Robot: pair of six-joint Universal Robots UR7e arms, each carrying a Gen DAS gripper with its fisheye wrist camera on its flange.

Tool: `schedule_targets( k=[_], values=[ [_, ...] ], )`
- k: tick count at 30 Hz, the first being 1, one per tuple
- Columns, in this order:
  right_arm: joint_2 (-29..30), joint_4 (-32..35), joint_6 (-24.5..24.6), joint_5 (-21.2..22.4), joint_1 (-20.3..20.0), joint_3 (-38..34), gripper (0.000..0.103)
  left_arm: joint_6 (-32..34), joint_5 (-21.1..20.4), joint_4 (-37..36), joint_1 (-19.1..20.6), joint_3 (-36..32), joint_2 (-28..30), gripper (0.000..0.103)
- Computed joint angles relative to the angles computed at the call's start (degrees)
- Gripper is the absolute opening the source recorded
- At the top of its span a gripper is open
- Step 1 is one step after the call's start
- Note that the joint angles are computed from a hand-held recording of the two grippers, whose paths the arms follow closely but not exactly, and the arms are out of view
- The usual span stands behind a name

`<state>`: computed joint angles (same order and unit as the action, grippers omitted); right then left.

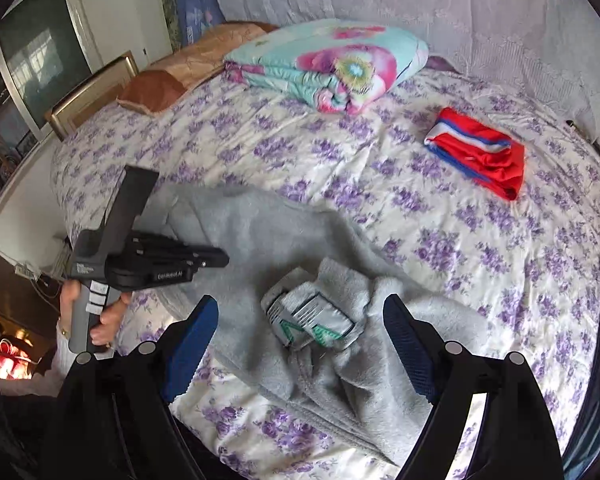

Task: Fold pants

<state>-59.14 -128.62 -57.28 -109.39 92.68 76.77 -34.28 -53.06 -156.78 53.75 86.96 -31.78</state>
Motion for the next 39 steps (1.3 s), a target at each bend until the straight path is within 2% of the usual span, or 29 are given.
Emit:
schedule_targets(
  k=[2, 3, 4, 6, 9, 12, 14, 16, 19, 20, 21, 23, 24, 25, 27, 29, 32, 36, 39],
  values=[
    [0.8, 1.01, 1.35, 0.73, -0.2, -2.41, 0.082, 0.11, 0.1, -0.17, -0.07, 0.13, 0.0, 0.008],
    [1.49, 2.51, 2.6, 1.2, -0.63, -3.7, 0.063, 0.22, 0.0, -0.43, -0.06, 0.28, -0.04, 0.008],
    [2.62, 3.81, 3.67, 0.05, -0.94, -4.94, 0.034, 0.35, -0.13, -0.64, -0.02, 0.38, -0.09, 0.008],
    [5.59, 7.0, 5.23, -4.48, -1.53, -7.36, 0.014, 0.49, -0.22, -0.68, 0.02, 0.39, -0.1, 0.008],
    [8.75, 7.53, 6.61, -9.0, -2.92, -7.52, 0.013, 0.33, -0.01, -0.29, -0.05, 0.37, -0.09, 0.008],
    [12.63, 10.3, 10.67, -14.33, -4.72, -8.19, 0.013, 0.12, -0.39, 0.15, 0.06, 0.26, -0.21, 0.008],
    [11.93, 6.75, 8.96, -13.2, -4.92, -6.18, 0.012, -0.05, -0.57, 0.05, 0.07, 0.29, -0.36, 0.008],
    [11.83, 8.04, 10.05, -13.11, -4.86, -6.58, 0.012, 0.03, -1.02, -1.47, -0.12, 1.01, -0.81, 0.008],
    [11.41, 8.29, 9.59, -12.04, -5.12, -6.34, 0.014, 1.02, -0.08, -7.42, -1.86, 4.73, -2.92, 0.009],
    [10.98, 7.47, 8.82, -11.58, -5.13, -5.79, 0.014, 1.36, 1.05, -9.94, -2.9, 6.61, -3.94, 0.015],
    [10.29, 6.27, 7.68, -10.61, -5.17, -5.03, 0.019, 1.42, 2.32, -12.7, -4.06, 8.82, -5.12, 0.024],
    [7.07, 4.3, 5.3, -4.85, -5.82, -2.33, 0.03, 0.01, 6.75, -19.11, -6.9, 13.92, -7.42, 0.088],
    [4.31, 2.47, 3.63, -0.31, -6.45, 0.53, 0.04, -1.51, 9.96, -22.28, -8.44, 16.74, -8.35, 0.094],
    [1.41, -0.31, 1.36, 4.03, -7.21, 3.8, 0.05, -3.96, 12.81, -23.43, -9.82, 19.15, -9.34, 0.094],
    [-3.99, -7.3, -3.36, 11.67, -8.98, 10.64, 0.06, -11.03, 15.45, -21.88, -11.55, 23.22, -11.55, 0.094],
    [-8.2, -12.68, -6.3, 16.5, -10.92, 15.92, 0.062, -16.6, 15.08, -22.8, -11.97, 26.47, -12.75, 0.094],
    [-11.12, -11.47, -7.48, 18.83, -13.11, 17.62, 0.062, -20.61, 11.65, -25.63, -10.62, 28.36, -11.97, 0.094],
    [-12.78, -9.58, -5.6, 19.21, -15.39, 17.19, 0.062, -20.6, 3.07, -29.22, -6.5, 26.07, -8.45, 0.094],
    [-14.12, -10.05, -4.17, 20.45, -17.34, 17.29, 0.062, -20.29, 0.93, -27.46, -4.45, 22.54, -6.04, 0.094]
  ],
)
